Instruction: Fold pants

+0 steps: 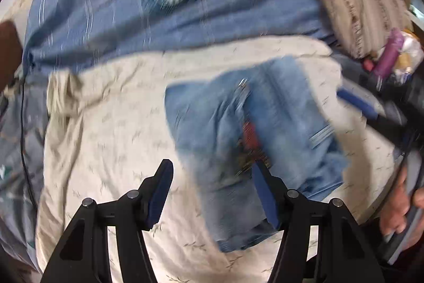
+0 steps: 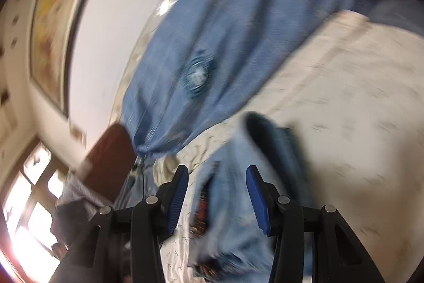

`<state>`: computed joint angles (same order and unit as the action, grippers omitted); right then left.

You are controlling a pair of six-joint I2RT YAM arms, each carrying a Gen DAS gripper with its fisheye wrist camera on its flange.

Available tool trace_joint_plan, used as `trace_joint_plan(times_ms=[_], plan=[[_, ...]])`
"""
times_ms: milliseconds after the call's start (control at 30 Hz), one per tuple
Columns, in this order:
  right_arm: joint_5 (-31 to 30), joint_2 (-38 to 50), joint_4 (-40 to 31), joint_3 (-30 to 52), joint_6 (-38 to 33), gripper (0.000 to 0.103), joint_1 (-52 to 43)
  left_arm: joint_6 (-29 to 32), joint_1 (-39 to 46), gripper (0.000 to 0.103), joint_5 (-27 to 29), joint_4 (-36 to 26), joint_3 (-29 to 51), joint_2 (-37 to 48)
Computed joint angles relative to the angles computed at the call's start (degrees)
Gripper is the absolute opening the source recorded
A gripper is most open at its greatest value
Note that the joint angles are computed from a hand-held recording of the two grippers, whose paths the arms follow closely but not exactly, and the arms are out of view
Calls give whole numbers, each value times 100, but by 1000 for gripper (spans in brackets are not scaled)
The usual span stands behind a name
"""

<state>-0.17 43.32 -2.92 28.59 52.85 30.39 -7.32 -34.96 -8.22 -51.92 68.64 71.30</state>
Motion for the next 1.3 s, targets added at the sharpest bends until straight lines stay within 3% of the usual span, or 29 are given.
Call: trace_joint_plan(times_ms=[167, 267, 367, 467, 500, 600, 667, 800, 1100, 1300], plan=[[-947, 2049, 673, 1011, -74, 49, -328, -179, 214, 63, 199, 208, -244, 176], [-767, 3019, 396, 1630, -181, 49, -370, -154, 183, 64, 237, 371, -271, 306], [-711, 3821, -48, 1965, -145, 48, -663, -89, 260, 78, 266, 530, -270, 593], [-896, 4000, 486, 1617, -116, 33, -920, -228, 552, 89, 718, 649, -271, 797], [-1060, 4056, 634, 1557, -37, 32, -1028, -284, 617, 94, 778, 698, -295, 861], [-1300, 4228, 878, 1471, 40, 17, -1243, -486, 729, 96, 1001, 782, -384, 926], [-1430, 4230, 1079, 1307, 81, 6, -1357, -578, 742, 96, 1067, 766, -420, 878], [-1700, 3766, 1334, 839, 189, 5, -1480, -837, 687, 96, 1080, 550, -528, 663], [-520, 2208, -440, 508, -461, 6, -491, -1267, 425, 100, 750, 194, -772, 117], [-179, 1369, -863, 46, -212, 7, -124, -1269, 63, 99, -138, 188, -1054, -345]])
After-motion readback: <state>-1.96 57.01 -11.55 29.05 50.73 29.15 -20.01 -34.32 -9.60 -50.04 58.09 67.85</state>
